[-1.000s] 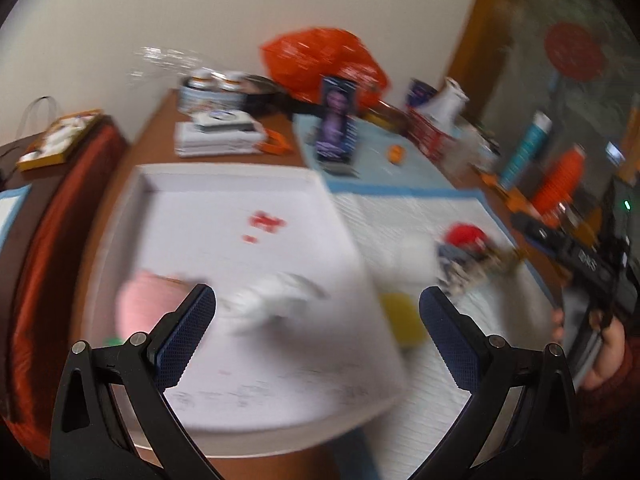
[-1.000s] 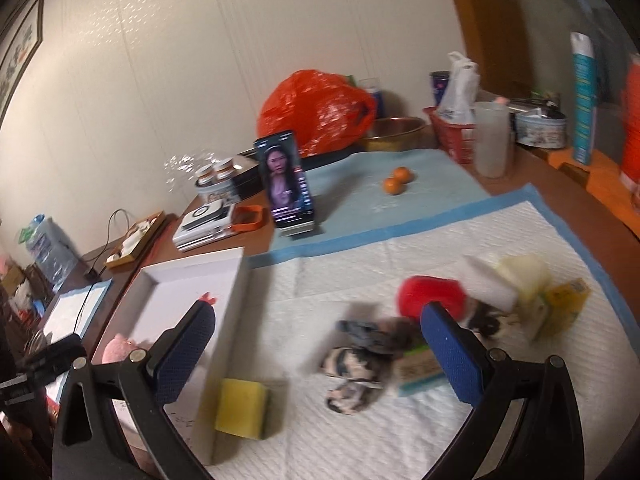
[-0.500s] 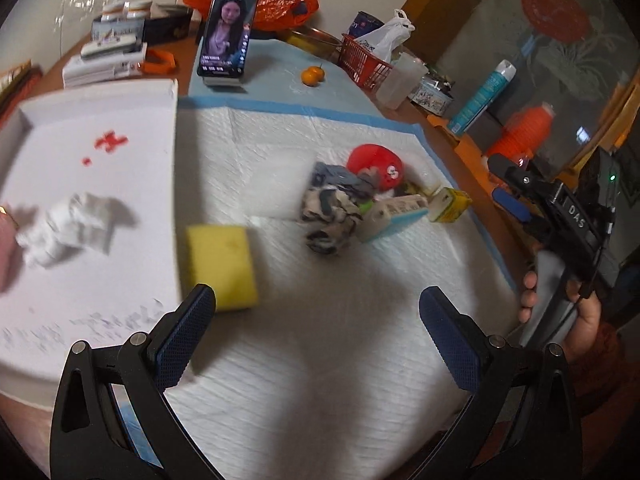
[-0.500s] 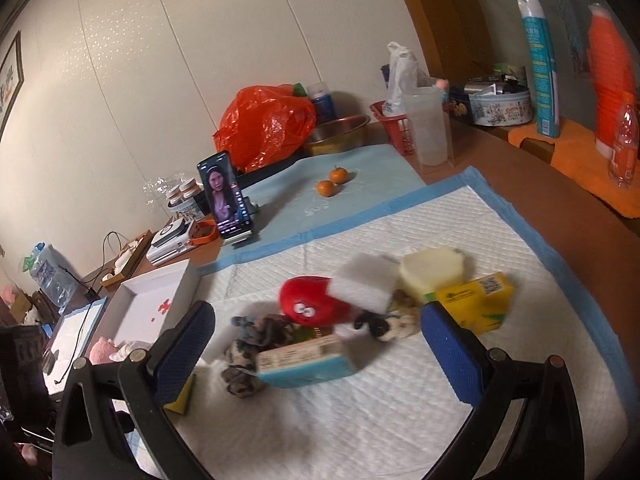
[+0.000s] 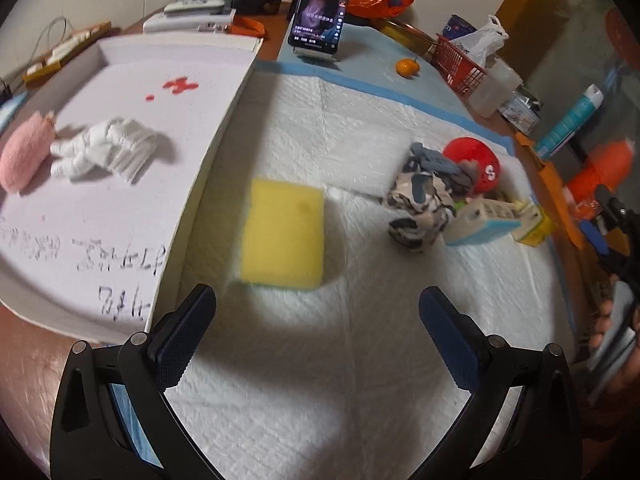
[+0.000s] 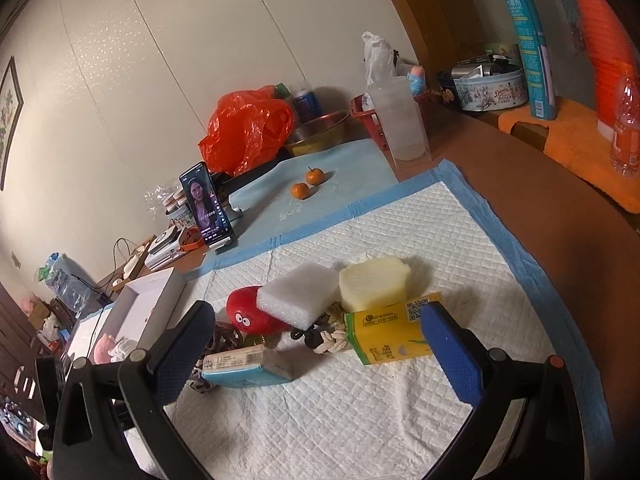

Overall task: Organize soft objects
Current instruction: 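Close left tool on the yellow sponge while right tool grasps the tissue pack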

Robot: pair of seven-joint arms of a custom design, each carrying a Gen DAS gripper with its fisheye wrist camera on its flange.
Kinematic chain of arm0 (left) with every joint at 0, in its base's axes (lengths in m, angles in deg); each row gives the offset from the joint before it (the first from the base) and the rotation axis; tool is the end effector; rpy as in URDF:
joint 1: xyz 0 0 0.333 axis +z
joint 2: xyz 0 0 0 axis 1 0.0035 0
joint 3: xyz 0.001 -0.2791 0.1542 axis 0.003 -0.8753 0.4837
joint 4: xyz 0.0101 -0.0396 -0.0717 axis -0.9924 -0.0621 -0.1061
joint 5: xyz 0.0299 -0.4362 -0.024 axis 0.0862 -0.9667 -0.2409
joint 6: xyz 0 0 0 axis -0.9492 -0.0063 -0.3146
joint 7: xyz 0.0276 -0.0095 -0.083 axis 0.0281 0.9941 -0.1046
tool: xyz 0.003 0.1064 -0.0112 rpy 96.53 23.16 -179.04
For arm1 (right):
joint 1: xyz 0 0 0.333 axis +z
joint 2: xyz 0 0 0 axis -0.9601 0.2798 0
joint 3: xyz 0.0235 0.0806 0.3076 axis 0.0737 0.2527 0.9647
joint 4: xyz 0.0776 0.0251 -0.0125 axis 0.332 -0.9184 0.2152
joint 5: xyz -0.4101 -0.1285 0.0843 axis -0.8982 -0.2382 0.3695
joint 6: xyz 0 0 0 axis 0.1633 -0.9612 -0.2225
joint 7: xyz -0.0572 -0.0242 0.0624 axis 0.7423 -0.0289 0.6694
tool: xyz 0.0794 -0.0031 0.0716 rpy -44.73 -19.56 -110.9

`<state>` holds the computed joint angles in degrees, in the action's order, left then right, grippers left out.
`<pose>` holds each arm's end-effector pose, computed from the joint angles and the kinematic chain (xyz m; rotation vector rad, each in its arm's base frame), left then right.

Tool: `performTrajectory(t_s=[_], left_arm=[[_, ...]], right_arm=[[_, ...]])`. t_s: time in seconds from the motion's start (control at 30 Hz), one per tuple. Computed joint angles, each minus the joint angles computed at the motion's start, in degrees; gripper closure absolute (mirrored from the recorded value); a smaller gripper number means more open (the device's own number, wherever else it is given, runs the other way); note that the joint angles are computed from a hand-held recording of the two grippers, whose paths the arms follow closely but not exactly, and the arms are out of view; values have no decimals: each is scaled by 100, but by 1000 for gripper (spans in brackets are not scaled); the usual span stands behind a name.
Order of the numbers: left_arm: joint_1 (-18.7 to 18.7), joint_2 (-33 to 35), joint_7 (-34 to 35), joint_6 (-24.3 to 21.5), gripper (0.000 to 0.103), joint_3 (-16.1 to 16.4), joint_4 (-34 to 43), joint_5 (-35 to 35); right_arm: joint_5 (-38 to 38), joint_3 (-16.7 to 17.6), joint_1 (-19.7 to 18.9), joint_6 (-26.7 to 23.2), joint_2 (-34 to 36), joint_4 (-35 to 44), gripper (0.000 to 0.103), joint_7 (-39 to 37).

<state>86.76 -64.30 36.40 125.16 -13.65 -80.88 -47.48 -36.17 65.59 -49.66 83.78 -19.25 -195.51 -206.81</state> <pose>0.5929 -0.0944 0.4456 -1.7359 2.3202 -0.8966 0.4917 0.3677 0.5014 -1.1691 1.9043 -0.6043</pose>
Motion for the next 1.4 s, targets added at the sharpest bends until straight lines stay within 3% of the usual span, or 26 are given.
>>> performTrajectory(t_s=[0.07, 0.17, 0.23, 0.3, 0.43, 0.5, 0.7, 0.83, 0.87, 0.9, 0.93, 1.13, 1.4], left_arm=[[-70, 84, -75, 421, 1, -95, 21, 238], [-123, 340, -471, 594, 1, -162, 220, 742], [-148, 436, -755, 627, 15, -180, 281, 1125], [-168, 432, -998, 794, 22, -184, 209, 1537], [-158, 440, -1157, 922, 44, -173, 176, 1756], [-147, 435, -1186, 904, 50, -168, 186, 1768], [-112, 541, -1339, 674, 50, -155, 299, 1870], [-144, 606, -1493, 843, 50, -173, 307, 2047], [-143, 607, -1414, 873, 51, -186, 298, 1971], [-138, 593, -1307, 892, 63, -198, 280, 1856], [-125, 544, -1123, 893, 63, -215, 241, 1636], [-148, 123, -455, 1110, 64, -178, -50, 889], [-304, -528, 370, 1494, 64, 87, -124, -267]], right_arm=[[30, -15, -12, 33, -59, -71, 0, -71], [43, 0, -61, -48, -238, -242, 0, -97], [140, 17, -108, -150, -392, -403, 0, -125], [309, 18, -158, -150, -487, -537, 0, -254], [847, 24, -238, -271, -607, -797, 0, -703], [1026, 17, -273, -227, -540, -806, 0, -912], [1040, -9, -183, -381, 252, -24, 0, -1838], [1265, -129, 57, -964, 741, 516, 0, -2294], [1342, -177, 91, -943, 758, 514, 5, -2299], [1440, -221, 106, -854, 739, 460, 13, -2280], [1487, -250, 125, -829, 713, 418, 31, -2256], [992, -190, 155, -835, 167, 3, 31, -1642], [-450, 224, 2, -877, -475, 43, 31, -551]])
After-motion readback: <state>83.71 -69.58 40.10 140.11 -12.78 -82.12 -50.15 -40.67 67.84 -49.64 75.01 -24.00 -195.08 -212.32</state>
